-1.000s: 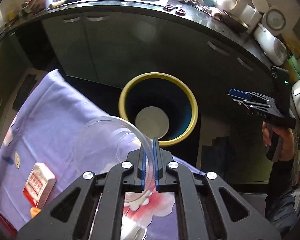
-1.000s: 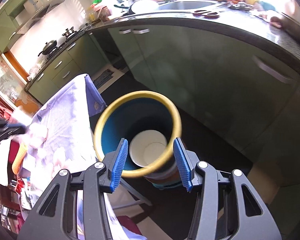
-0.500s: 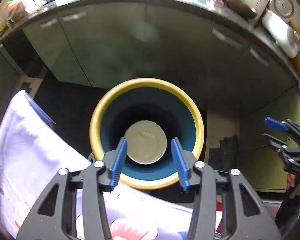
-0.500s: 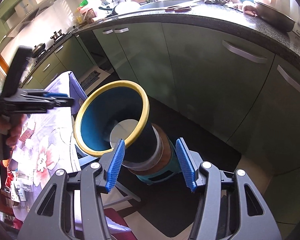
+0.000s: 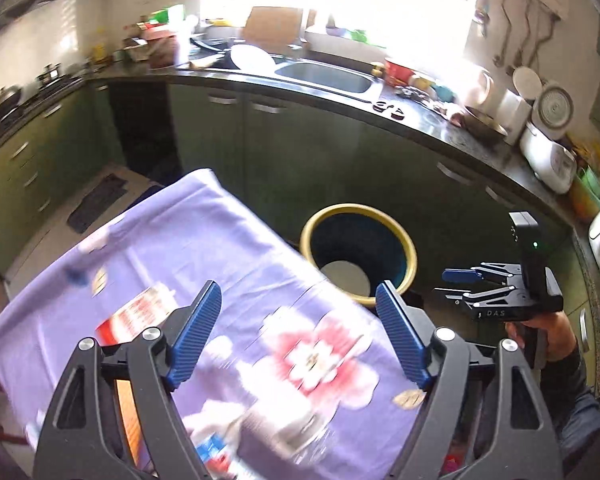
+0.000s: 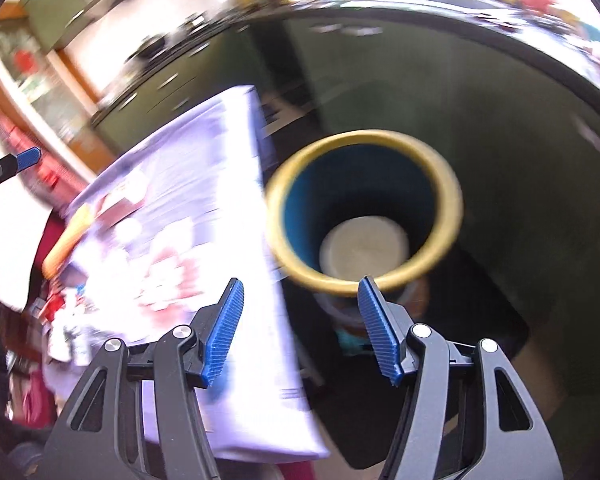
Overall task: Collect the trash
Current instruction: 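Grasp the clear water bottle around its label with the right gripper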
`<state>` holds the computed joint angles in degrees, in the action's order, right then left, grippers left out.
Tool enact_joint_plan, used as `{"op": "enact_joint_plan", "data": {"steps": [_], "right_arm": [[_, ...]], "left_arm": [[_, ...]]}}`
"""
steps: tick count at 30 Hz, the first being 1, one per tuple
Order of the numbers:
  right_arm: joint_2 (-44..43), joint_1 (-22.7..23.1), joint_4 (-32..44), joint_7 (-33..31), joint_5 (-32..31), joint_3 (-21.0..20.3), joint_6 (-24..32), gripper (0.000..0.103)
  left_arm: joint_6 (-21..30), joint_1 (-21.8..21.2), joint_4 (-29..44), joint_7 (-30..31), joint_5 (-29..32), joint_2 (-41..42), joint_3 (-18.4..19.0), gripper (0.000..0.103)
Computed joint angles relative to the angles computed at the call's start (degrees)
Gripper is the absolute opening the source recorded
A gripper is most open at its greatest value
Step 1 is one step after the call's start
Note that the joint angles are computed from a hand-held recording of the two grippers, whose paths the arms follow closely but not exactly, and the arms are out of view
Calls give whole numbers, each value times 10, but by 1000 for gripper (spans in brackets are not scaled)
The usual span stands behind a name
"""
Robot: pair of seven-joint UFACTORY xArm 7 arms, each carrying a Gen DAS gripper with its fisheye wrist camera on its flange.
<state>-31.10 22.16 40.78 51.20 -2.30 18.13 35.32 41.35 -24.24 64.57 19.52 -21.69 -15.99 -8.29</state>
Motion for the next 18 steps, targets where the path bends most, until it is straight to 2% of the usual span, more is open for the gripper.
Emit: {"op": "enact_joint_plan", "data": {"steps": [4, 7, 9, 11, 14, 18], "right_arm": [[133, 63, 114, -85, 71, -24, -7, 65], [219, 94, 205, -138, 128, -27, 14, 76], [280, 99, 279, -144, 127, -18, 48, 84], [343, 107, 357, -142, 122, -12, 91, 87], [434, 125, 473, -110, 91, -15, 179, 88], [525, 156, 590, -90, 66, -26, 275, 87]], "left_arm": [[10, 23, -85, 1, -2, -98, 35, 77], [18, 40, -133, 12, 2, -152, 63, 80], [28, 48, -161, 27, 1, -185, 85, 80], [35, 55, -181, 39, 0, -207, 99, 80], [41, 64, -202, 54, -4, -232, 113, 82], [38, 73, -230, 74, -5, -260, 126, 86]]}}
